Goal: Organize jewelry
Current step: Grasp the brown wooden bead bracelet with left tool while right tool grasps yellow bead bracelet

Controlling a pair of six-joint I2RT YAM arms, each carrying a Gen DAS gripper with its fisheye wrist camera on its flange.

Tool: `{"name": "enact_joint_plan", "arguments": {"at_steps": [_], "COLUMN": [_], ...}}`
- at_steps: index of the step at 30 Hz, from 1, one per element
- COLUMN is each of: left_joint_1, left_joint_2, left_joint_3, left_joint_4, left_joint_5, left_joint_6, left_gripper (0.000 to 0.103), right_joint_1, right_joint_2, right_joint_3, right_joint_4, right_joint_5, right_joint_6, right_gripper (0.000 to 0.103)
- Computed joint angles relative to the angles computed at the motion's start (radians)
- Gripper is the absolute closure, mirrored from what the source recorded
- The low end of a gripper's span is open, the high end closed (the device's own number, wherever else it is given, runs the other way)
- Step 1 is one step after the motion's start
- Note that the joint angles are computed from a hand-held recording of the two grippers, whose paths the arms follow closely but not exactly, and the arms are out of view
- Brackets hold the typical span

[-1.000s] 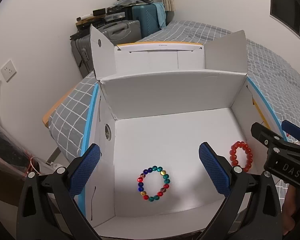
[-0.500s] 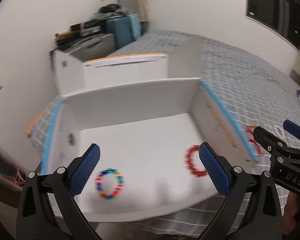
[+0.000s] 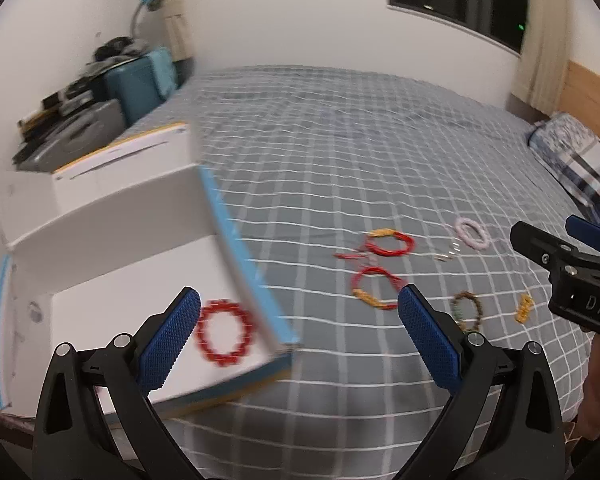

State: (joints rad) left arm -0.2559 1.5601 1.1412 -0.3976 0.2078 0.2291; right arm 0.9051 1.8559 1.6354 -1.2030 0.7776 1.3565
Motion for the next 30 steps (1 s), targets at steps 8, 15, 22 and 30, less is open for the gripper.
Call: {"name": "enact_joint_plan", "arguments": {"at_steps": [8,15,22,30], "left_joint_1": [-0.225,-0.379,-0.471,-0.503], "left_joint_2": [0.071,0.193,0.338,0.454], "left_joint_3": [-0.028,-0.007,0.039,0.077], "left_joint_4": [0.063,0.109,0.141,0.170], "left_joint_5": [-0.087,-0.139,-0.163,-0.152], "left_joint_6": [-0.076,-0.134,-0.162,-0.186], "left_gripper": [0.006,0.006,0.006,0.006], "right_joint_1": [-0.063,-0.161,-0.255,-0.303], "right_joint_2": [-0.238,-0.397,-0.455,-0.404], "right_joint_3": [-0.418,-0.713,-0.896,-0.958], "right_joint_4": [0.145,0.313,0.499,0.625], "right_joint_5": [-0.078,-0.174,-0.257,-0.333], "right_joint_6": [0.085,0.089,0.039,-0.024], "right_gripper": [0.009,0.009,0.009,0.009]}}
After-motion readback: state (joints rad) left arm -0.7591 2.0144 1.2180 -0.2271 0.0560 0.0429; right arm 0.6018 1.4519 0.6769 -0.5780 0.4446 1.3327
